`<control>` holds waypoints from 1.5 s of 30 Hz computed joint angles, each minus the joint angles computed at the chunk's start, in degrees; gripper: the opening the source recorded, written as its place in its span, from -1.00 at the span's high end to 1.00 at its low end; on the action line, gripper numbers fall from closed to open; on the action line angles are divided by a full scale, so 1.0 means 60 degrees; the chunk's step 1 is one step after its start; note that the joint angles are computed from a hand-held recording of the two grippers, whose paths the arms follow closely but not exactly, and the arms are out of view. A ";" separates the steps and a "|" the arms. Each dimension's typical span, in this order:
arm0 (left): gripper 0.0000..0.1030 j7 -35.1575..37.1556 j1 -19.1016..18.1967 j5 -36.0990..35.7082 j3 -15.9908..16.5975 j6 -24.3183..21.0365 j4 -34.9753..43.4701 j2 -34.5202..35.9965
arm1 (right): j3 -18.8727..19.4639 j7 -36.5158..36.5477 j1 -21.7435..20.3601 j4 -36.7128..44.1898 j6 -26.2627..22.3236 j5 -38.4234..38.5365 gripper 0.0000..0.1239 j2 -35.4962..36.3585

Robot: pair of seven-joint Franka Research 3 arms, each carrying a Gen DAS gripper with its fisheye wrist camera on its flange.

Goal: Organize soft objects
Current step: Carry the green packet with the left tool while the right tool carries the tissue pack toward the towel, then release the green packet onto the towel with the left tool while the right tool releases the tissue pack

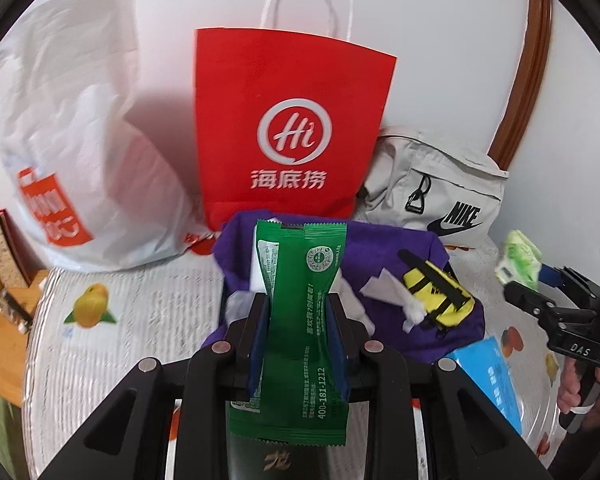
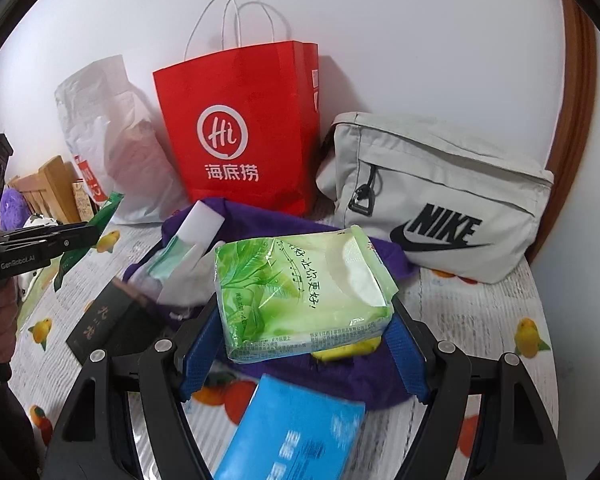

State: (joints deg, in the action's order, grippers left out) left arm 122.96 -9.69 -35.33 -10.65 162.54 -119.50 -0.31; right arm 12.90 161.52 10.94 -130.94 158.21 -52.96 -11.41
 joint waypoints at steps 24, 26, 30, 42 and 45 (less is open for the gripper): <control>0.47 -0.2969 0.0646 0.3300 -0.1177 -0.1651 0.3438 0.3476 | -0.1926 -0.5438 0.1390 0.2073 -0.0131 0.4445 -0.23 0.3087; 0.45 -0.3170 0.0574 0.3599 -0.1124 -0.1611 0.3490 0.3572 | -0.1988 -0.5469 0.1445 0.2164 -0.0335 0.4512 -0.23 0.3147; 0.42 -0.3540 0.0576 0.3996 -0.1108 -0.1727 0.3635 0.3736 | -0.2060 -0.5803 0.1506 0.2296 -0.0517 0.4630 -0.23 0.3313; -0.29 -0.3290 0.0832 0.3731 -0.1481 -0.1628 0.3659 0.3722 | -0.2277 -0.5572 0.1744 0.2461 -0.0610 0.4005 -0.41 0.3515; -0.29 -0.3282 0.0756 0.3837 -0.1406 -0.1470 0.3473 0.3492 | -0.2296 -0.5387 0.1734 0.2354 -0.0468 0.3961 -0.42 0.3430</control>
